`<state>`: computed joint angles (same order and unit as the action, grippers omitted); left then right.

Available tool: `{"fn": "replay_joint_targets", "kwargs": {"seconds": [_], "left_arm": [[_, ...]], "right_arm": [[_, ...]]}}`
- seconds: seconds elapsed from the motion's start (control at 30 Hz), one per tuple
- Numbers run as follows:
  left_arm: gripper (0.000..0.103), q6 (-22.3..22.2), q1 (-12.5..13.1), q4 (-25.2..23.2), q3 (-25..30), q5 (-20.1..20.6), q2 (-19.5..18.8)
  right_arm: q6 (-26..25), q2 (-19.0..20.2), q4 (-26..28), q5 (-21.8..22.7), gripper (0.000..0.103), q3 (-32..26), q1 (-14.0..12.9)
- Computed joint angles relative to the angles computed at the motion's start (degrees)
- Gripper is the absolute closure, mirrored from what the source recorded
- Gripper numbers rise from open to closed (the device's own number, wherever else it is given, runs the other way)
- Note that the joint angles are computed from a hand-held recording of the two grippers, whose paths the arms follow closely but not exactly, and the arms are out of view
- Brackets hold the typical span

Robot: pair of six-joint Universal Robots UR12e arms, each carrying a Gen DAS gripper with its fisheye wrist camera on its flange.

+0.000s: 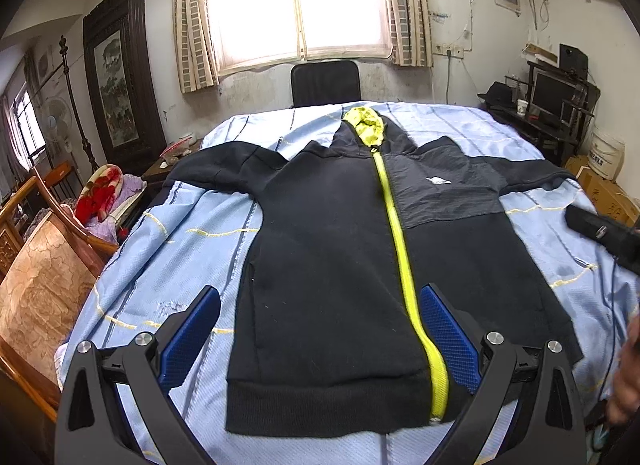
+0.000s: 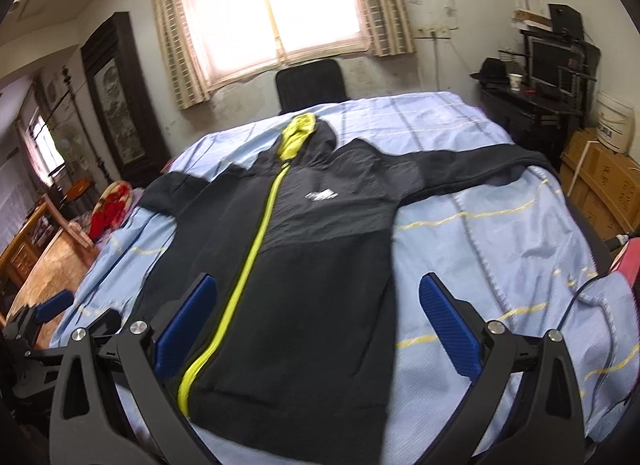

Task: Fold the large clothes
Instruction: 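Grasp the sleeve nearest the right tool and lift it with the right tool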

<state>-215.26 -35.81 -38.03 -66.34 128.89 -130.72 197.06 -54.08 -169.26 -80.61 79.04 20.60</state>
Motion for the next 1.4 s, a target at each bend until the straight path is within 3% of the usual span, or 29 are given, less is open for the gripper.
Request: {"fn": "replay_joint_targets", "kwargs": {"seconds": [0.07, 0.13, 0.23, 0.37, 0.47, 0.53, 0.6, 0.63, 0.73, 0.87, 1.07, 1.17, 1.27, 1.33, 1.4], "left_arm": [[0.003, 0.2, 0.8, -0.5, 0.5, -1.0, -0.1], [0.003, 0.4, 2.1, -0.2, 0.8, -3.2, 0.0], [0.003, 0.0, 4.3, -0.3, 2.0, -7.3, -0.3], [0.003, -1.1, 6.9, -1.4, 4.9, -11.9, -1.7], [0.003, -1.0, 8.2, -2.7, 8.6, -13.5, -3.7], [0.003, -0.2, 8.7, -3.9, 11.7, -13.7, -5.4], [0.003, 0.7, 9.1, -5.4, 14.9, -13.9, -7.2], [0.003, 1.2, 9.2, -6.1, 16.6, -13.9, -8.1], [0.003, 2.0, 9.7, -8.7, 22.2, -13.3, -11.3], [0.003, -0.2, 11.0, -12.3, 28.4, -14.7, -14.7], [0.003, -4.2, 12.5, -16.2, 32.9, -15.5, -17.9], [0.003, -4.8, 13.0, -17.7, 33.0, -16.8, -18.7], [0.003, -4.3, 13.3, -20.1, 33.6, -17.4, -19.3], [0.003, -3.8, 13.3, -21.9, 34.4, -16.4, -19.8], [0.003, -4.0, 13.7, -22.3, 33.6, -17.8, -19.6]], "right_arm": [[-1.2, 1.4, -6.0, -1.5, 0.004, -0.9, -0.7], [-0.5, 2.5, -5.9, -2.2, 0.004, -2.8, -2.0], [3.4, 3.7, -2.3, 1.2, 0.004, -5.7, -4.6], [15.4, 6.9, 6.4, 9.4, 0.004, -10.9, -8.8], [22.2, 9.5, 9.9, 11.5, 0.004, -14.8, -10.6], [25.0, 11.5, 12.3, 9.6, 0.007, -18.4, -11.2], [25.1, 13.1, 15.0, 7.1, 0.019, -21.7, -11.2], [25.5, 14.0, 16.0, 6.5, 0.021, -23.3, -11.3], [28.9, 17.7, 21.0, 6.1, 0.021, -30.1, -11.5], [35.0, 22.0, 25.9, 1.9, 0.021, -37.6, -11.4], [36.3, 25.6, 26.8, -1.8, 0.025, -42.4, -11.2], [37.3, 26.5, 24.0, 0.4, 0.034, -42.2, -11.6], [39.4, 26.8, 20.6, 2.5, 0.05, -41.4, -11.9], [38.5, 26.7, 19.7, 1.4, 0.06, -41.2, -11.8], [37.2, 26.3, 19.3, -2.7, 0.072, -40.9, -11.4]]}}
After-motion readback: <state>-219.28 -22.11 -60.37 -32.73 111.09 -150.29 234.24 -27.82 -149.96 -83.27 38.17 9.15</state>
